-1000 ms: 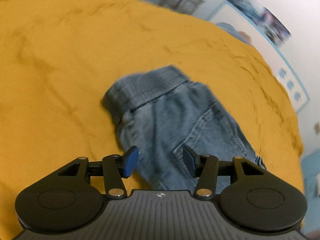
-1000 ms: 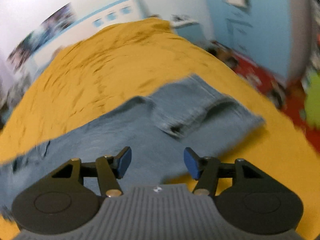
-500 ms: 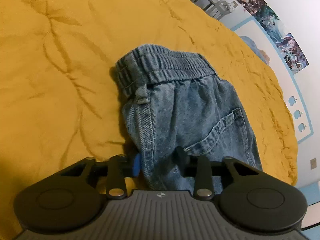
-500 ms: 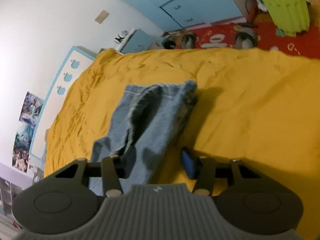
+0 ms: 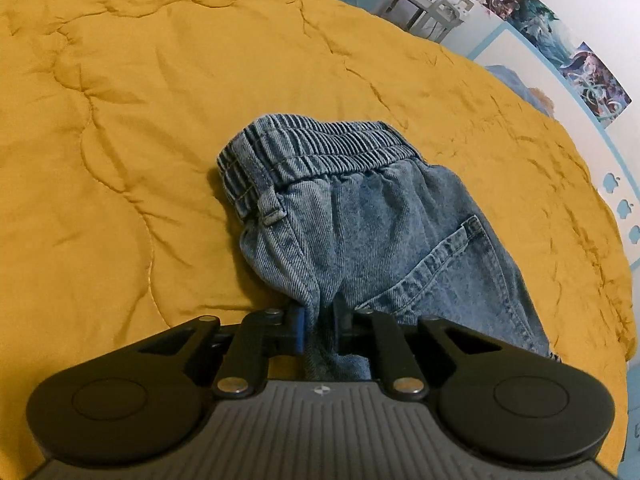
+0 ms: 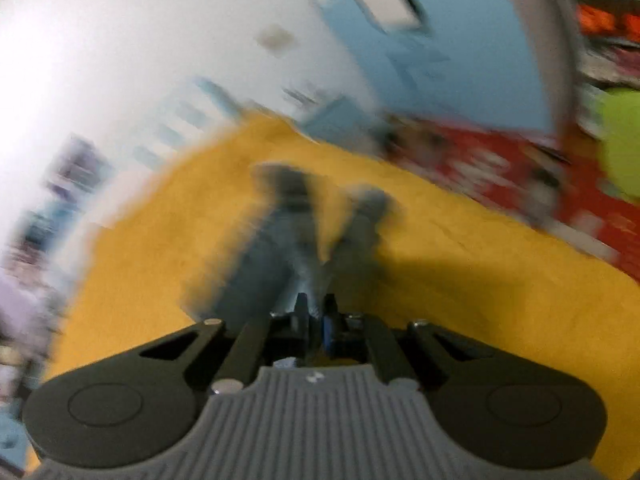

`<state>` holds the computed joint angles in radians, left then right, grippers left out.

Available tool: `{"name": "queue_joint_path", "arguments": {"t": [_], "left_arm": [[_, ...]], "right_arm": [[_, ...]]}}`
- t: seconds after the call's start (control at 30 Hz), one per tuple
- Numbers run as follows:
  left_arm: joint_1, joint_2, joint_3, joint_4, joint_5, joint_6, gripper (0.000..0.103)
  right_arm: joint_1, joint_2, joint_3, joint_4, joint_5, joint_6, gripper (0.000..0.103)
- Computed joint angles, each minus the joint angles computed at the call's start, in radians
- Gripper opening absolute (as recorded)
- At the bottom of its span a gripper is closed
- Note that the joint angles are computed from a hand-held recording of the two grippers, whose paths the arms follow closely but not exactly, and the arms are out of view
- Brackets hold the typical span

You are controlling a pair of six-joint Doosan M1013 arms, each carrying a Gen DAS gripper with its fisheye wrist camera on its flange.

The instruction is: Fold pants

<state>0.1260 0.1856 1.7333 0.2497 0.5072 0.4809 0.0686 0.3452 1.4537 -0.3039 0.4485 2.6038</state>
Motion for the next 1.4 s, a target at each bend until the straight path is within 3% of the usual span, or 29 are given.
{"name": "queue_joint_path", "arguments": {"t": [0.07,0.17,0.3,0.5,0.63,0.93,1.03,1.2,1.3,1.37,1.4], "left_arm": [[0.001,0.001,-0.002,-0.005,0.003,0.008,0.013],[0.0,0.001,-0.005,0.002,0.007,-0.011,0.011],[-0.004,-0.012,-0.006,0.04,-0.009,-0.038,0.008],[-0.007,-0.045,-0.03,0.054,-0.004,-0.008,0.008],[0.003,-0.068,-0.05,-0.017,0.037,0.089,0.007],[0.029,-0.128,-0.01,-0.121,0.193,0.276,0.007],[0.031,-0.122,0.015,-0.127,0.196,0.273,0.007],[0.032,-0.115,0.04,-0.118,0.131,0.25,0.008],[0.059,-0.112,0.045,-0.219,0.099,0.277,0.019],[0.079,-0.102,0.046,-0.301,0.095,0.326,0.033],[0.085,-0.094,0.043,-0.317,0.101,0.323,0.036]], "right_arm": [[-0.004,0.009,-0.004,0.017,0.095,0.004,0.0],[-0.013,0.003,0.029,0.044,0.118,0.0,0.0],[-0.03,-0.003,0.057,0.097,0.09,0.017,0.0],[-0.017,-0.039,0.068,0.06,0.05,0.02,0.0],[-0.006,-0.104,0.093,0.052,0.029,-0.007,0.0],[-0.013,-0.3,0.25,0.133,0.124,-0.127,0.0],[-0.032,-0.332,0.331,0.196,0.144,-0.13,0.0],[-0.026,-0.324,0.405,0.167,0.117,-0.059,0.001],[-0.016,-0.326,0.403,0.155,0.134,-0.091,0.012],[-0.003,-0.332,0.393,0.108,0.158,-0.097,0.036],[0.0,-0.339,0.396,0.097,0.151,-0.108,0.04]]}}
